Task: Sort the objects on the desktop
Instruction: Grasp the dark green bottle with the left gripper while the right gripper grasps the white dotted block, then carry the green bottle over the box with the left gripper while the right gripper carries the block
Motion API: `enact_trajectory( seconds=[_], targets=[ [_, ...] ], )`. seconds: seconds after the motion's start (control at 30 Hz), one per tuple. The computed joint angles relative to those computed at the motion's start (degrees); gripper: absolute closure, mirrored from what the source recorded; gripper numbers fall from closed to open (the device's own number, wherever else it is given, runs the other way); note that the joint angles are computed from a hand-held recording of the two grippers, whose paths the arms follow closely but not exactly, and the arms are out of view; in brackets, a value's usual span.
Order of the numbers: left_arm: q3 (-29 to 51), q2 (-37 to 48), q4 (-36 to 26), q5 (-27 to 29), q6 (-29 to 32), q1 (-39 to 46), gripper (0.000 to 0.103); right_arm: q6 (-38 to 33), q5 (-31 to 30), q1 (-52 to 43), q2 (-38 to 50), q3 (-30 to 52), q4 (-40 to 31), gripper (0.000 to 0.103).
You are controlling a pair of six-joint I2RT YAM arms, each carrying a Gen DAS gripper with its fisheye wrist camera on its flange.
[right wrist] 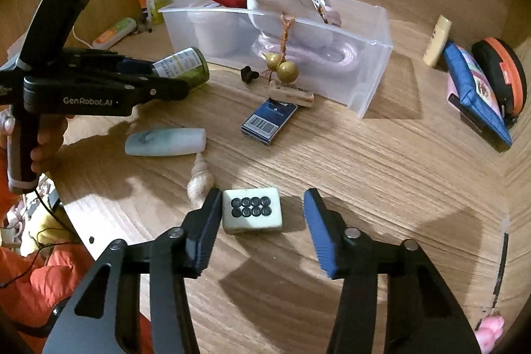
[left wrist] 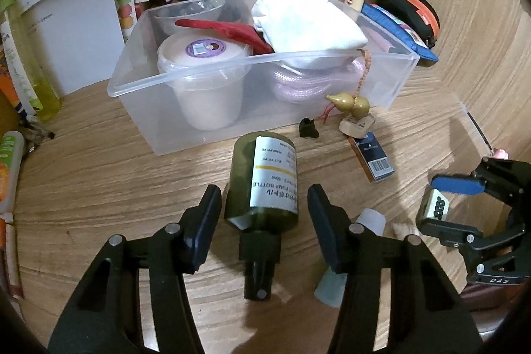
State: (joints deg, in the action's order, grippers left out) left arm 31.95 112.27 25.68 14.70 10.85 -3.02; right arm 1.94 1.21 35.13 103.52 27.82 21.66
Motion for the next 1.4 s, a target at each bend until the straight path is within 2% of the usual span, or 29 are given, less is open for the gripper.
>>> enact_trajectory(
  seconds=[0.1,0.33,0.43,0.6,0.77,1.07,1.4],
  targets=[
    [0.83,0.95,-0.13,-0.43,-0.56,-0.42,0.052,-0.4,0.69,0.18,0.14,-0.27,0.39,0.072],
    [1.39,2.33,1.11,-0.75,-0.95,-0.66,0.061,-0.08,0.26,-1.06,-0.44,-0.39,0.07,0.072],
    [0.8,2.47,2.55,-1.28,-0.89,-0.85,0.061,0.28,-3.13,-3.35,-2.01,-0.4,-0.57,0.072],
    [-0.34,1.72,3.82,-2.47,-0.85,-0.5,0.061,1.44,-4.45,-5.72,-4.26,1.1,-1.76,0.072],
    [-3.49,-2.25,6.22,-2.67,-0.65,0.75,0.062,1.42,-5.28,-7.73,-6.48,2.52,-2.97,0.072],
    [-7.13,-10.47,7.01,-0.12,0.28,3.73,0.062,1.25,-4.76,-8.55,-10.55,5.03,-5.4,0.072],
    [-7.85,-18.11,3.39,5.28,0.52,7.58,0.062,1.45,-5.15,-8.94,-10.18,11.3,-9.12,0.072]
  ],
)
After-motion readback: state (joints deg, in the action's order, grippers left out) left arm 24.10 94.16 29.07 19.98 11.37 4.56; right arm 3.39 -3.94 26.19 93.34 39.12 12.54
